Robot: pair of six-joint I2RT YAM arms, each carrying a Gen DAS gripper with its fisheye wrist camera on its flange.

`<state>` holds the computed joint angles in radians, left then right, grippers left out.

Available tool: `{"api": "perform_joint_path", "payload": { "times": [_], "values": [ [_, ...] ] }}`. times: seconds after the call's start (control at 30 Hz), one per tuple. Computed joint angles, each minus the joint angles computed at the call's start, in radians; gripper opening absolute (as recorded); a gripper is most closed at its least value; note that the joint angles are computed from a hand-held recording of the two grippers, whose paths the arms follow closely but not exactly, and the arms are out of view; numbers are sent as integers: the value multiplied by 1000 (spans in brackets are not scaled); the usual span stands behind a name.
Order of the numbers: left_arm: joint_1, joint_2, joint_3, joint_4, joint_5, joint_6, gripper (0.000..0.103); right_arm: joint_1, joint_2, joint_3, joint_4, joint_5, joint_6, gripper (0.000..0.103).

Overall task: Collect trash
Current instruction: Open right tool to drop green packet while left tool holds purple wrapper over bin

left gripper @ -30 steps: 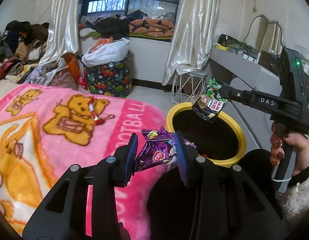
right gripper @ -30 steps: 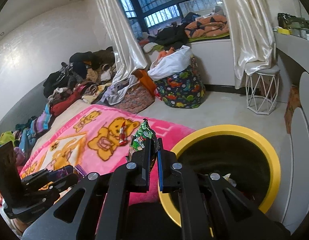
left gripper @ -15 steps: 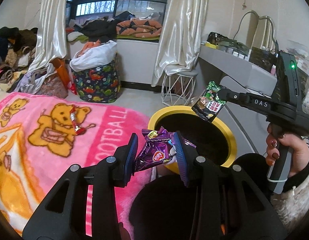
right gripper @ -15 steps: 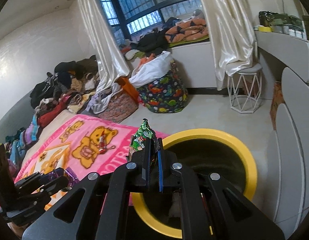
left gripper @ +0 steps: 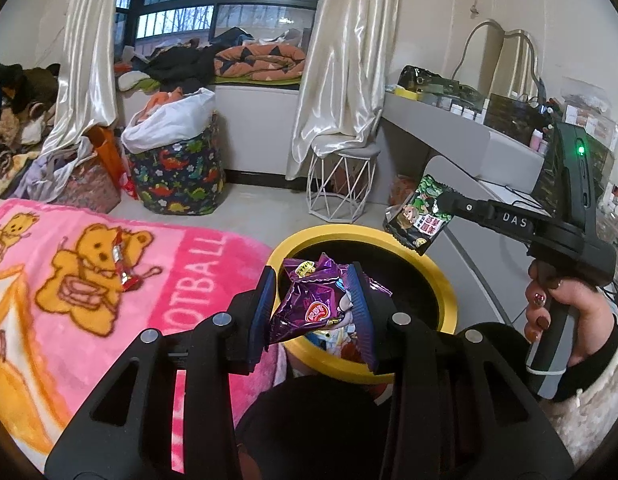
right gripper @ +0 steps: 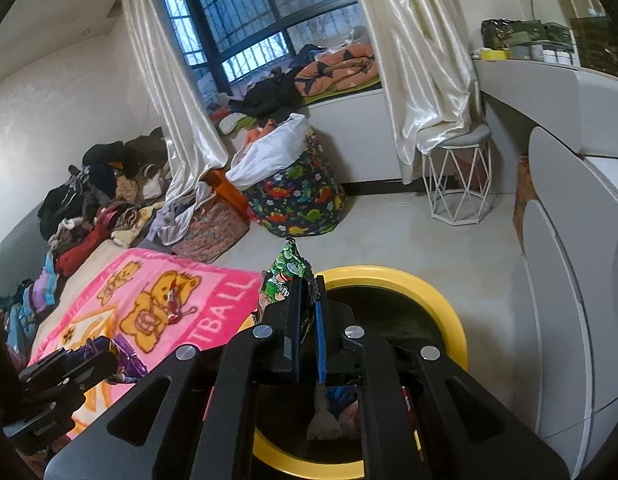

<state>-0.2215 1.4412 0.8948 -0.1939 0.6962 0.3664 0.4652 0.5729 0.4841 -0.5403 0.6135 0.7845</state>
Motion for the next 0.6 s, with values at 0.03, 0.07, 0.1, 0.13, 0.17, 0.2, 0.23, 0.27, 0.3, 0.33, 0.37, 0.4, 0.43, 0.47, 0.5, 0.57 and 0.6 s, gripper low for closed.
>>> {"api": "perform_joint_path", "payload": {
  "times": [0.03,0.07,0.1,0.13,0.17,0.2,0.23,0.27,0.3,0.33,0.37,0.4,0.43,0.47,0.5,0.57,0.6],
  "values": [
    [-7,1,0,4,-5,-3,30,-7,-11,-2,-8,0,0,6],
    [-15,2,2,8,-10,-8,30,-14,-23,-5,-18,1,1,6],
    [-24,4,3,11,-15,-13,30,-20,-32,-7,-24,1,2,6],
    [-33,9,6,17,-22,-18,30,-27,-40,-9,-29,-3,0,6],
    [-37,13,10,17,-25,-20,30,-39,-51,-11,-35,-11,-5,6],
    [-45,17,11,20,-30,-25,30,-52,-59,-13,-40,-19,-10,6],
    [-55,22,13,26,-37,-30,30,-58,-67,-17,-44,-21,-10,6],
    [-64,23,13,34,-46,-34,30,-71,-77,-21,-47,-31,-14,6],
    [-72,26,15,35,-52,-36,30,-85,-86,-25,-51,-40,-16,6],
    [-82,29,17,39,-59,-40,30,-93,-98,-28,-60,-46,-17,6],
    [-96,38,21,48,-72,-46,30,-109,-110,-31,-67,-60,-22,6],
    [-105,44,25,52,-78,-50,30,-123,-111,-34,-65,-72,-27,6],
    [-112,50,28,56,-84,-55,30,-133,-117,-36,-70,-78,-28,6],
    [-125,59,35,65,-97,-65,30,-143,-128,-40,-76,-89,-31,6],
    [-130,67,43,64,-100,-70,30,-156,-134,-44,-78,-102,-37,6],
    [-149,85,58,70,-113,-86,30,-175,-150,-51,-90,-116,-42,6],
    [-157,90,62,72,-120,-91,30,-193,-158,-56,-93,-135,-47,6]
  ]
}}
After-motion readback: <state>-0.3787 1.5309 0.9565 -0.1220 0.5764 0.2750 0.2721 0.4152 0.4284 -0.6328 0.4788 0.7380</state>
